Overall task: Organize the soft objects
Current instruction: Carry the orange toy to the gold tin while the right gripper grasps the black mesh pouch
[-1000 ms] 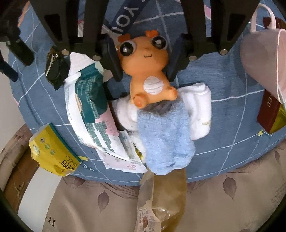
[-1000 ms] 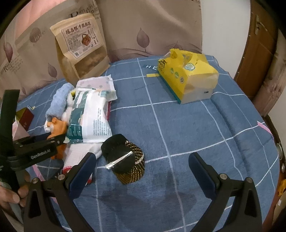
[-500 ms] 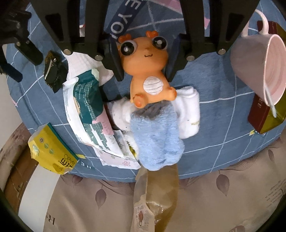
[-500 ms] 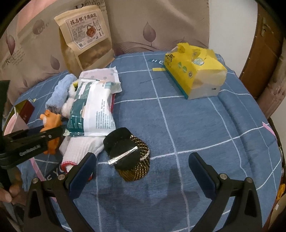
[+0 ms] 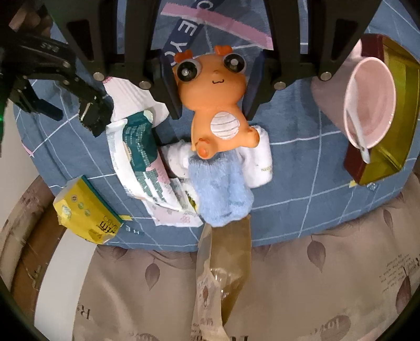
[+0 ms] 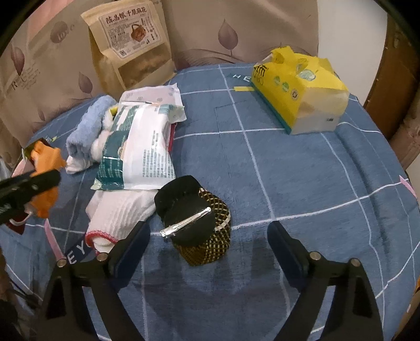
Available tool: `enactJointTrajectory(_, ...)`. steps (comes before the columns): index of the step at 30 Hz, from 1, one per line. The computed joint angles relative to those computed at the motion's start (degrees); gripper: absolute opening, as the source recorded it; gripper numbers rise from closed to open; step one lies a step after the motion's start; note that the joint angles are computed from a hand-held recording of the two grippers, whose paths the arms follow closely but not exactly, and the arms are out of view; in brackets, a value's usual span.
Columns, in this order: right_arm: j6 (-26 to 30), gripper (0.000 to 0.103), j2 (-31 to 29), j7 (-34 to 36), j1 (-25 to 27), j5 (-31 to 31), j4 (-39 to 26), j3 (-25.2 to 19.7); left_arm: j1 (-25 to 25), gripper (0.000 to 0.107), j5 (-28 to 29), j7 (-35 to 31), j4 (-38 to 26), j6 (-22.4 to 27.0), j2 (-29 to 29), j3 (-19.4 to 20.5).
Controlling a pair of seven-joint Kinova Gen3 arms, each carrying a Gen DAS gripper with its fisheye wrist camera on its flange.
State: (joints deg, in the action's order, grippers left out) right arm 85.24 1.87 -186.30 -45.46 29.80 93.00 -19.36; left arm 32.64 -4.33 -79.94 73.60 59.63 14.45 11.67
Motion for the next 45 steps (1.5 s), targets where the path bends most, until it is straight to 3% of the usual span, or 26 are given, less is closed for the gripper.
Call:
enactJointTrajectory(12, -3.0, 0.086, 0.7, 0.3, 0.2, 0.9, 1.7, 0.2, -4.3, 0.048, 1.4, -3.4, 0.0, 1.3, -2.7, -1.0)
enactJointTrajectory(28, -2.3, 0.077, 2.6, -2.1, -1.6, 3.0, 2.5, 1.4, -14.7, 0.048, -0.9, -6.3, -1.2, 1.7, -3.2, -5.2)
enactJointTrajectory(38, -1.8, 0.051, 3.3, -2.2, -2.4, 4.4, 2.5, 1.6, -18.9, 0.048, -1.7, -9.6, -4.7, 3.8, 1.2, -7.0)
enactJointTrajectory(45, -1.8, 0.047, 2.9, -2.9, -2.5, 4.3, 2.8, 1.5, -20.8, 0.048, -0.6, -10.4, -10.0, 7.4, 6.5, -7.9)
